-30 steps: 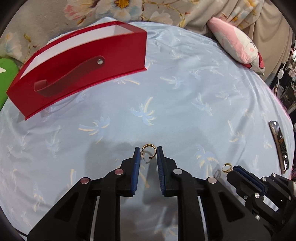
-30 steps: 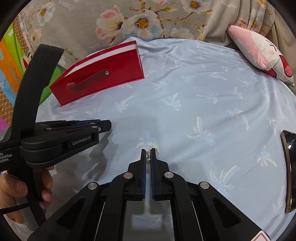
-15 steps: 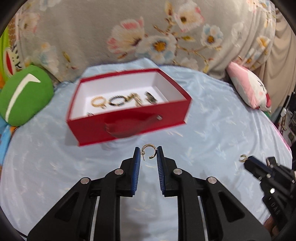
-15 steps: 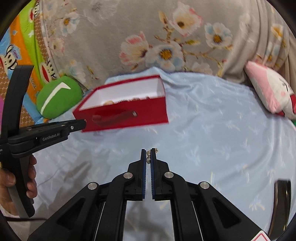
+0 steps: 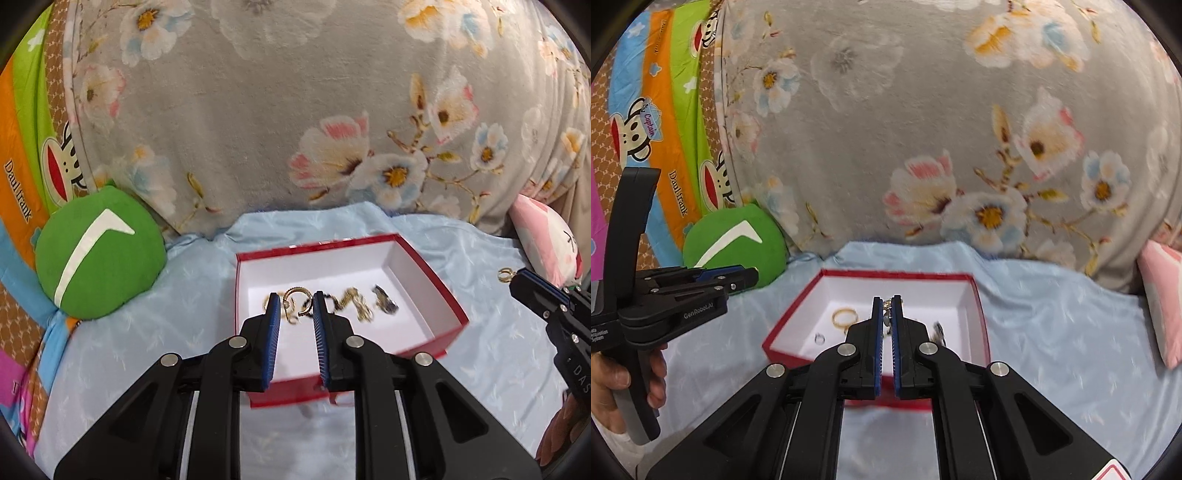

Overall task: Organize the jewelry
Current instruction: 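Carry both hoop earrings over the red box with both tools, then open both tools to drop the hoop earrings into the box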

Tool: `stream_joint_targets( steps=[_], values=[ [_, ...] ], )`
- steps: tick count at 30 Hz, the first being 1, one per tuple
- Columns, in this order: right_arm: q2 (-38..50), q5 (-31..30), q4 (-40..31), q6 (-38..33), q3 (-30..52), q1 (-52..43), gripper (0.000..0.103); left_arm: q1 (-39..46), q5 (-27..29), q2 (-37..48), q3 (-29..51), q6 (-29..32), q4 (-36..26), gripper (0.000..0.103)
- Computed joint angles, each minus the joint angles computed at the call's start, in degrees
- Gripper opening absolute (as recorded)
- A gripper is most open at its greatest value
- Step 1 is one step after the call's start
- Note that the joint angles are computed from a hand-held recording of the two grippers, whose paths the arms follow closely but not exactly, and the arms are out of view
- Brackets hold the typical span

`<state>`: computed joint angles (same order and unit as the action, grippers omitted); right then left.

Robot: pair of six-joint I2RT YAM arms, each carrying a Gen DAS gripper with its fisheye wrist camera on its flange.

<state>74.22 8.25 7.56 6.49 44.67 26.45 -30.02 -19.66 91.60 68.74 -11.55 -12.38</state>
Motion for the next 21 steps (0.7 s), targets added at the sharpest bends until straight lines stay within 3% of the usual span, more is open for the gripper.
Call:
stream_joint_targets(
  steps=[9,21],
  values=[
    [24.93,-4.87,0.02,-0.44,21.54,-4.44,0.003,5.73,4.09,18.0,18.29,-0.02,-1.84,0.017],
    [44.09,-6.36,-2.65,0.31,38.68,-7.92,0.003,7.64,2.33,36.95,37.51,-0.69,-5.49,0.017]
  ],
)
